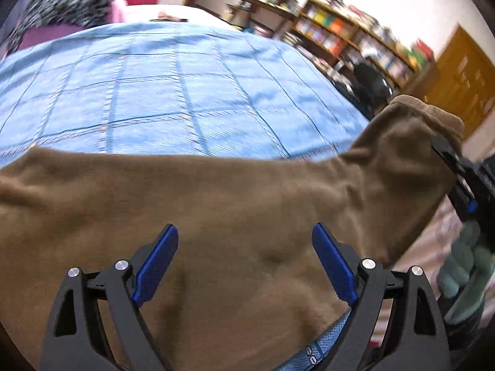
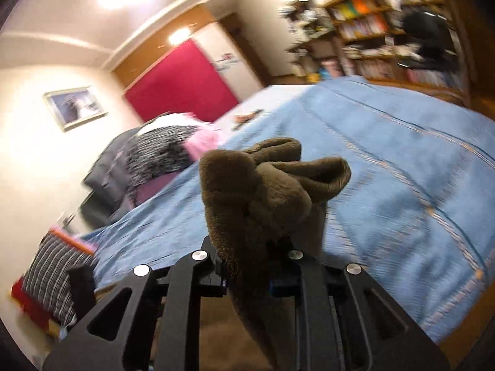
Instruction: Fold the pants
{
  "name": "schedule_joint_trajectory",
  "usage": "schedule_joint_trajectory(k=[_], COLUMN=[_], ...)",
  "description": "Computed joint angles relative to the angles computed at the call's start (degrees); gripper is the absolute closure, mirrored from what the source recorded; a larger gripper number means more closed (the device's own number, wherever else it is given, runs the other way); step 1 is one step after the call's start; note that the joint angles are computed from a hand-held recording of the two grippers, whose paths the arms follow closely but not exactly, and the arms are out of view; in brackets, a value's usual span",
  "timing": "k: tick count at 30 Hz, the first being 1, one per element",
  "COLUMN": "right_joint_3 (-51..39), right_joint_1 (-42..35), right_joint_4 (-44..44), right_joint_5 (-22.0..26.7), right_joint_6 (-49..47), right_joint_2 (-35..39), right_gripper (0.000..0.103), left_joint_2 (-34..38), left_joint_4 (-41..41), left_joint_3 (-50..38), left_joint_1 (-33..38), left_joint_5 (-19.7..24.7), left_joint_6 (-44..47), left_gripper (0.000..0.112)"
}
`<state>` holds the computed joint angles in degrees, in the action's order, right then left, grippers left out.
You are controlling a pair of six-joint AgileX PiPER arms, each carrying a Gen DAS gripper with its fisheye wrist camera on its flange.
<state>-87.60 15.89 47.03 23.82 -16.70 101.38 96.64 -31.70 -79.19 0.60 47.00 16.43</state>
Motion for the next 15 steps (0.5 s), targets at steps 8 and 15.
schedule_joint_trajectory(k=[8,15], right_joint_3=[-20.71,-34.96], right_joint_1=[10.31,17.50], right_joint_4=[-7.75,-13.15], right_joint_5=[10.63,19.92], right_joint_6=[5.47,6.11], right_joint_2=[13.61,24.87], right_gripper=[0.086,0.086], left_joint_2=[-2.72,-3.82], left_joint_4=[-8.75,-18.09], left_joint_3=[2.20,5.65], left_joint_1=[11.65,22.60], left_joint_5=[1.68,4.73], left_joint_6=[3.90,9.07], left_gripper=[0.024,0.023])
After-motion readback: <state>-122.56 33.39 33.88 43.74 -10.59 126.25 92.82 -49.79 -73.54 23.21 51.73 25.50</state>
